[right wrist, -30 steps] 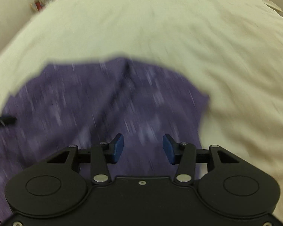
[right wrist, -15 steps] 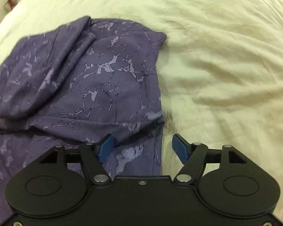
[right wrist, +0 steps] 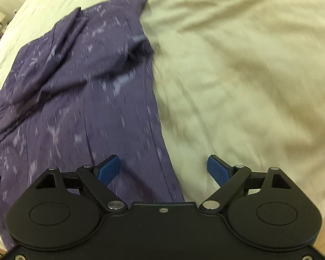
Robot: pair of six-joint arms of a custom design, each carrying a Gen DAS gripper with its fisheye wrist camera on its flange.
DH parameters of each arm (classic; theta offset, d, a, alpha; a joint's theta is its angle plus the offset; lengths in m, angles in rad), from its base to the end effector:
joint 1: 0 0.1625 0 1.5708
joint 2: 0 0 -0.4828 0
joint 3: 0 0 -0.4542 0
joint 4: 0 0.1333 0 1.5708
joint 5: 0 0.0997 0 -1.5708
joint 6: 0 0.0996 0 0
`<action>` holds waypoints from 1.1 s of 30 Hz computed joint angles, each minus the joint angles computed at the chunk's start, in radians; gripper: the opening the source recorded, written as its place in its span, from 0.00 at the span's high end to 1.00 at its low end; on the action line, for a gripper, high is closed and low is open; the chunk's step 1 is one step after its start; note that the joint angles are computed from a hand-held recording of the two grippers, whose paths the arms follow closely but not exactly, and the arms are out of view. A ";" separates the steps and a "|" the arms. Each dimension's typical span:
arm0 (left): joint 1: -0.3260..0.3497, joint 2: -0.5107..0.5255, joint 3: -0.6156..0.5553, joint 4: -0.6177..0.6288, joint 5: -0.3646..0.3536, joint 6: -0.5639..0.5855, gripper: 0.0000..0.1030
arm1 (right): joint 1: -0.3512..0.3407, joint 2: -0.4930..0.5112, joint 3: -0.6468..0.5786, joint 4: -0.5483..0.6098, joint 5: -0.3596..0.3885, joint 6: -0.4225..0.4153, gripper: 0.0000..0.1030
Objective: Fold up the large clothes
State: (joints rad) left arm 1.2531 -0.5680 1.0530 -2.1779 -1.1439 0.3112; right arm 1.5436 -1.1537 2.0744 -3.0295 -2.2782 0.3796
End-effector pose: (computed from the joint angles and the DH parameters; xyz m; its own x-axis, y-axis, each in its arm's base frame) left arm -0.1212 -0.9274 0.1326 -0.7432 0.5138 -0.4285 0.5648 0.8252 0.0099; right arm 0.0524 -0.5965 0.2284 -0.6886 0.6465 0.3285 0.2999 0.6663 -0.6827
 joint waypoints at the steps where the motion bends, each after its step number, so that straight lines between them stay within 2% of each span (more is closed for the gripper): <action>1: 0.008 -0.021 0.025 -0.005 -0.013 -0.018 0.07 | 0.001 -0.006 0.012 0.003 0.005 0.003 0.11; 4: 0.017 -0.079 0.120 -0.058 -0.031 -0.040 0.06 | -0.010 -0.022 0.048 -0.002 0.036 -0.015 0.11; 10: 0.014 -0.170 0.311 -0.210 -0.019 -0.037 0.04 | -0.036 -0.057 0.123 -0.019 0.123 -0.066 0.09; 16: 0.007 -0.197 0.410 -0.324 -0.002 0.005 0.00 | -0.041 -0.073 0.199 -0.114 0.167 -0.140 0.09; 23: 0.002 -0.222 0.456 -0.350 -0.005 -0.048 0.01 | -0.049 -0.102 0.263 -0.184 0.225 -0.190 0.09; 31: 0.000 -0.261 0.520 -0.338 -0.009 -0.086 0.01 | -0.049 -0.128 0.291 -0.154 0.275 -0.265 0.08; 32: 0.001 -0.263 0.518 -0.320 -0.013 -0.098 0.02 | -0.047 -0.131 0.294 -0.152 0.277 -0.270 0.10; 33: 0.001 -0.266 0.520 -0.313 -0.014 -0.101 0.06 | -0.046 -0.133 0.293 -0.148 0.281 -0.274 0.16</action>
State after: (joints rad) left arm 1.2538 -0.8340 1.5726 -2.4910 -1.1584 0.2104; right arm 1.4972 -1.2863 2.3672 -3.1772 -1.9974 0.1051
